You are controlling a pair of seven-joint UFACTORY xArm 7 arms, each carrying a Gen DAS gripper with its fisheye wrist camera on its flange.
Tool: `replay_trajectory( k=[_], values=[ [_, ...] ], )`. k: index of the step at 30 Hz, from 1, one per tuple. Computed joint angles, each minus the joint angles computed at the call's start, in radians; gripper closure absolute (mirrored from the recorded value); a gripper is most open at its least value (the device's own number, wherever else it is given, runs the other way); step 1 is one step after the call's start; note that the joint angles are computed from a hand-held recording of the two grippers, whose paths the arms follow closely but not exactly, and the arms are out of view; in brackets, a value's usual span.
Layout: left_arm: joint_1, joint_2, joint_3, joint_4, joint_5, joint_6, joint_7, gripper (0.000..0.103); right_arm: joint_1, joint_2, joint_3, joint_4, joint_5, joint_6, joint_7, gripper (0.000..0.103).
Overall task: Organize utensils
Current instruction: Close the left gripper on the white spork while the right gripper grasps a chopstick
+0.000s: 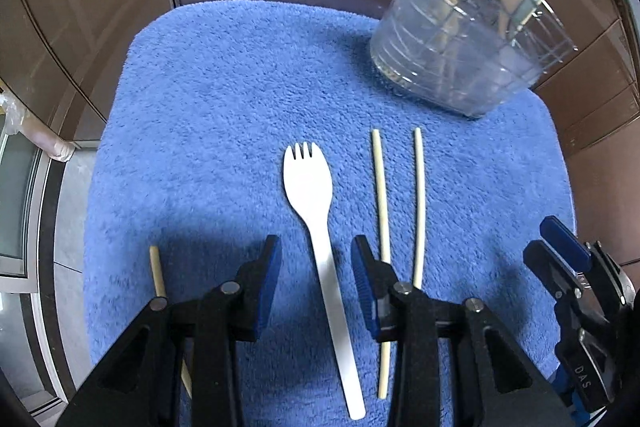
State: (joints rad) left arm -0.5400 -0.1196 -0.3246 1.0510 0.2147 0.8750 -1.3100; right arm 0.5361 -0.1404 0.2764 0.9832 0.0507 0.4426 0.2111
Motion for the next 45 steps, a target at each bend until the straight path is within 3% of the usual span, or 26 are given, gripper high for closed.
replay_trajectory(
  k=[4, 13, 22, 33, 39, 45],
  values=[
    [0.003, 0.024, 0.015, 0.001, -0.033, -0.031, 0.037, 0.07, 0.002, 0.06, 0.001, 0.05, -0.005, 0.014, -0.013, 0.066],
    [0.018, 0.048, 0.049, -0.002, -0.136, -0.078, 0.14, 0.087, 0.023, 0.174, 0.008, 0.173, -0.038, 0.083, -0.007, 0.066],
    [0.046, -0.056, 0.071, -0.158, -0.306, -0.238, 0.243, 0.093, 0.06, 0.334, -0.002, 0.369, -0.054, 0.219, 0.016, 0.066],
    [0.059, -0.084, 0.047, -0.209, -0.294, -0.3, 0.223, 0.093, 0.137, 0.465, -0.033, 0.524, -0.154, 0.336, 0.088, 0.087],
    [0.051, -0.101, 0.025, -0.222, -0.269, -0.335, 0.186, 0.093, 0.107, 0.449, -0.013, 0.498, -0.06, 0.322, 0.055, 0.098],
    [0.052, -0.147, -0.017, -0.208, -0.171, -0.289, 0.101, 0.093, 0.064, 0.357, 0.003, 0.391, 0.043, 0.267, 0.0, 0.098]
  ],
)
